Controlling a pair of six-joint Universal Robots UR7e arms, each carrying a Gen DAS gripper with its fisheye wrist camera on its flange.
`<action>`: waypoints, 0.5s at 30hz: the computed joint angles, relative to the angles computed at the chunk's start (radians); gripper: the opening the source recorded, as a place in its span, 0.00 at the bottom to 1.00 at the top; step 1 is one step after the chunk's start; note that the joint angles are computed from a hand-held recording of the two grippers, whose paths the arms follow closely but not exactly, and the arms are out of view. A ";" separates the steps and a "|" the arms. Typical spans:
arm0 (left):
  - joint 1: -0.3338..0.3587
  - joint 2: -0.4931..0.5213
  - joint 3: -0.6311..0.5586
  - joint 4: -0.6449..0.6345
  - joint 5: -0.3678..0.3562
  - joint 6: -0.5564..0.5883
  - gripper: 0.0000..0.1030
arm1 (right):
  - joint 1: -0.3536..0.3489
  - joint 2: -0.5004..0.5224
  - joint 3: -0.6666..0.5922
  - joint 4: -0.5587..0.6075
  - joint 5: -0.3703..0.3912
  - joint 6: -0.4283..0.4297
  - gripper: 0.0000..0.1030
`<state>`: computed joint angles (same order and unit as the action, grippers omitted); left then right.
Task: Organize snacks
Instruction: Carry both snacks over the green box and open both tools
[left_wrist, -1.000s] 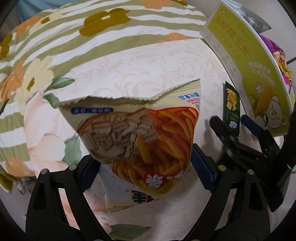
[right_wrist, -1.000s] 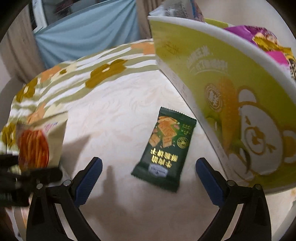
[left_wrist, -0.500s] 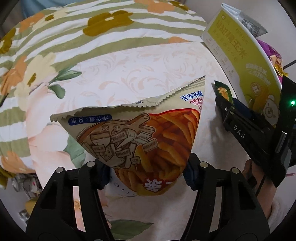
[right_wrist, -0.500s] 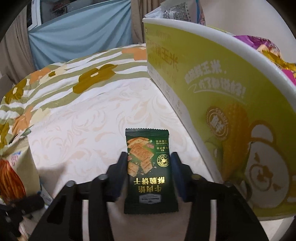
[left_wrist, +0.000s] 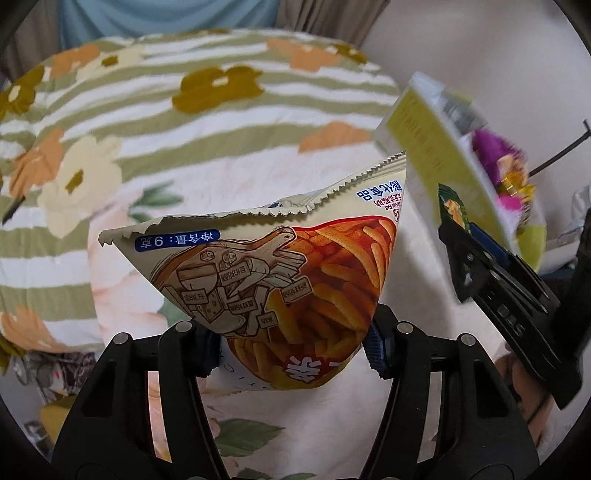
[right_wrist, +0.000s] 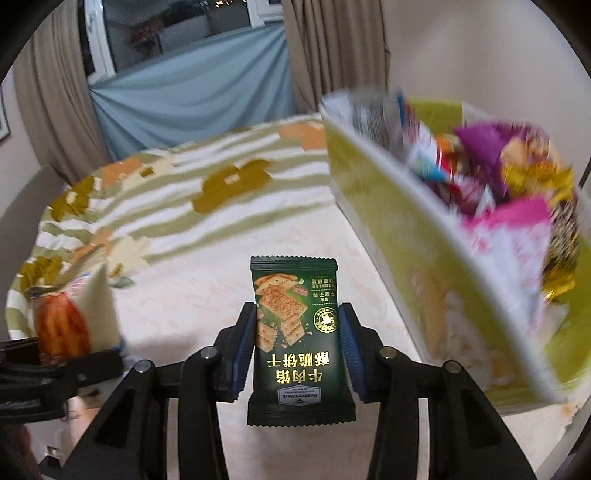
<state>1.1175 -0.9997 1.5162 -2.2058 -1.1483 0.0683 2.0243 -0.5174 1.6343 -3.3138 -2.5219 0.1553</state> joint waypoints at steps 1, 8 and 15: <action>-0.011 -0.005 -0.002 -0.009 -0.006 0.000 0.56 | 0.012 -0.017 0.007 -0.006 0.007 -0.009 0.39; -0.094 0.020 -0.050 -0.032 -0.067 -0.028 0.56 | 0.057 -0.159 0.076 -0.023 0.026 -0.080 0.39; -0.194 0.116 -0.099 -0.115 -0.097 -0.085 0.56 | 0.025 -0.312 0.181 -0.067 0.061 -0.194 0.39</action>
<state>0.9232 -0.8834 1.4169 -2.3207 -1.2449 -0.0166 2.0494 -0.8292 1.8156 -3.3809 -2.4610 -0.0385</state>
